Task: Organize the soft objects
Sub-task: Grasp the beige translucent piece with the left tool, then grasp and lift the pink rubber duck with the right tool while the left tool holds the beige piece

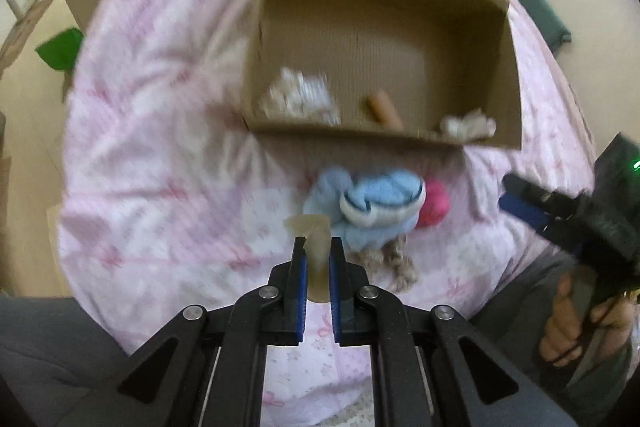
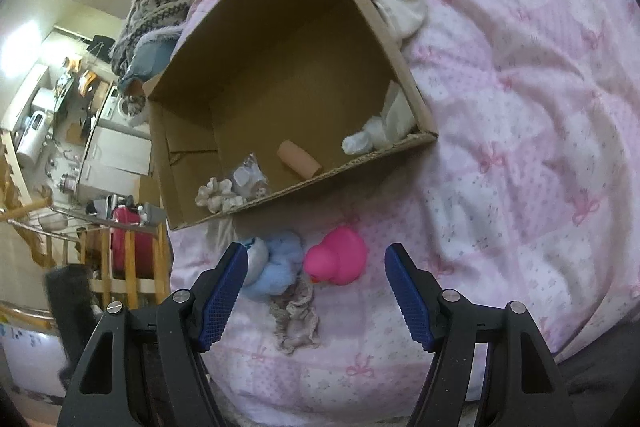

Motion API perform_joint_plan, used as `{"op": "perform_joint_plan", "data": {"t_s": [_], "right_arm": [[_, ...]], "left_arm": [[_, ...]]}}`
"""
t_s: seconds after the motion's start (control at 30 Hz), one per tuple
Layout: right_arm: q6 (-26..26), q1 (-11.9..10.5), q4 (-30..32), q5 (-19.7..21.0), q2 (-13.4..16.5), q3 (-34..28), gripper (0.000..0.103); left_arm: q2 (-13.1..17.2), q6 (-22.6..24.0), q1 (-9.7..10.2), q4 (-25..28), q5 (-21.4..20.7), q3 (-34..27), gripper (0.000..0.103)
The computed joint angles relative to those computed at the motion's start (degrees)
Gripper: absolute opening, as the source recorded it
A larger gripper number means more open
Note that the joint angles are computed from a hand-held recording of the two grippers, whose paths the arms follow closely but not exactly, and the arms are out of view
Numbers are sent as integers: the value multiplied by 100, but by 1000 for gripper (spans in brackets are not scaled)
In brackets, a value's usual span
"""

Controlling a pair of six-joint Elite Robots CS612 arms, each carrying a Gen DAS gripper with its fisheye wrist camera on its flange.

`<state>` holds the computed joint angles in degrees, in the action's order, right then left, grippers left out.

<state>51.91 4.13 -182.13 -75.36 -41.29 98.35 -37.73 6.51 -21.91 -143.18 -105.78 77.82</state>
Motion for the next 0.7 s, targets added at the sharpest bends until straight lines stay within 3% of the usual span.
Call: {"op": "perform_joint_plan", "data": {"t_s": [0.13, 0.23, 0.33, 0.53, 0.7], "right_arm": [[-115, 28, 314, 2, 33, -135, 75], [-241, 62, 703, -35, 64, -265, 75], [-378, 73, 1081, 66, 135, -419, 75], [-572, 95, 1679, 195, 342, -776, 75], [-430, 101, 1866, 305, 544, -1006, 75]], "left_arm": [[38, -31, 46, -189, 124, -115, 9], [163, -223, 108, 137, -9, -300, 9], [206, -451, 116, -16, 49, -289, 9], [197, -390, 70, -269, 123, -217, 9], [227, -301, 62, -59, -19, -246, 9]]}}
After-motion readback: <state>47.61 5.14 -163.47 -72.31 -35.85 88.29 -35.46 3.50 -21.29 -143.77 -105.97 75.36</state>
